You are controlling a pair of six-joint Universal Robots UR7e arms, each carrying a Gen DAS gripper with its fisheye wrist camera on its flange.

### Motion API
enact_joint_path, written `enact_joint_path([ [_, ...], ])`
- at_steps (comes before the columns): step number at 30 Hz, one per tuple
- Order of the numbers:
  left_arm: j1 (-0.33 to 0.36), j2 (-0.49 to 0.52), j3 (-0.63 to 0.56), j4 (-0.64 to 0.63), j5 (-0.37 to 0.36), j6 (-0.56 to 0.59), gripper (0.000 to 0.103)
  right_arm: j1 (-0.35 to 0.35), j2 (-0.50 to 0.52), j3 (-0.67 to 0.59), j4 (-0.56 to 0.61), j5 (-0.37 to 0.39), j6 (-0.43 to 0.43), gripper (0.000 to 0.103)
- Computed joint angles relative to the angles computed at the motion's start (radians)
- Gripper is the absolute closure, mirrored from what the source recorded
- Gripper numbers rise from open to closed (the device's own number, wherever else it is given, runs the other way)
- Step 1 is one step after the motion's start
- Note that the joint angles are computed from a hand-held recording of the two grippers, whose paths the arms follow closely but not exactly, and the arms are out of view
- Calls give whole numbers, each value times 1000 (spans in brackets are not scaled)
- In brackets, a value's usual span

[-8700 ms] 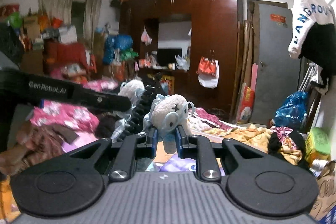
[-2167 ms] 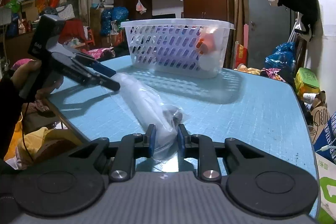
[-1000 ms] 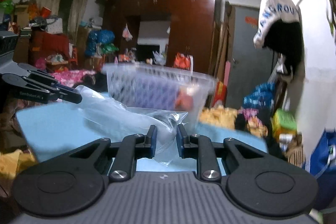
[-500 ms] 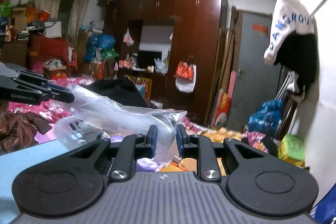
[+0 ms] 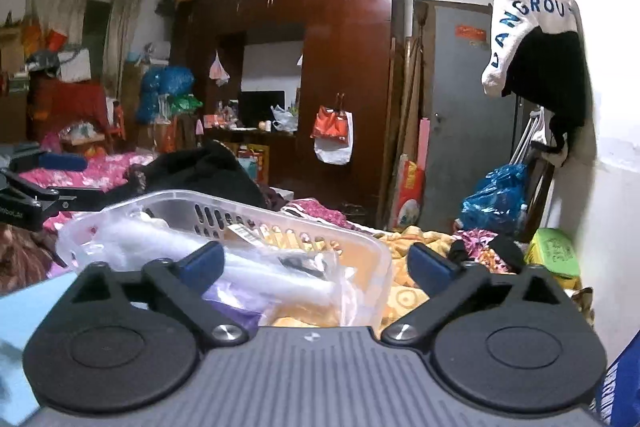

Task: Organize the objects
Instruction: 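Lower the bagged roll into the basket and open both grippers, then withdraw both grippers back from the basket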

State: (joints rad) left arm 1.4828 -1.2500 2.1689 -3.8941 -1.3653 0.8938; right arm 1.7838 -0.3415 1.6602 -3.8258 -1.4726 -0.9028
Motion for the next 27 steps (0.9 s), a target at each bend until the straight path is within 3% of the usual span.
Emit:
enact_joint_path([
  [8, -28, -18, 53, 2, 12, -14, 0, 9, -21, 28, 22, 11, 49, 0],
  [13, -52, -28, 54, 56, 82, -66, 0, 13, -28, 30, 37, 13, 74, 0],
  [17, -60, -70, 87, 96, 88, -82, 0, 15, -51, 58, 29, 15, 113, 0],
  [20, -75, -101, 125, 78, 80, -96, 0, 48, -65, 81, 7, -80, 171, 0],
  [23, -113, -152, 180, 104, 124, -136, 0, 109, -50, 81, -50, -278, 214, 0],
  [25, -144, -182, 225, 110, 180, -161, 0, 152, -34, 84, -94, -416, 196, 0],
  [27, -169, -207, 278, 109, 227, -183, 0, 177, -27, 108, -139, -483, 146, 0],
])
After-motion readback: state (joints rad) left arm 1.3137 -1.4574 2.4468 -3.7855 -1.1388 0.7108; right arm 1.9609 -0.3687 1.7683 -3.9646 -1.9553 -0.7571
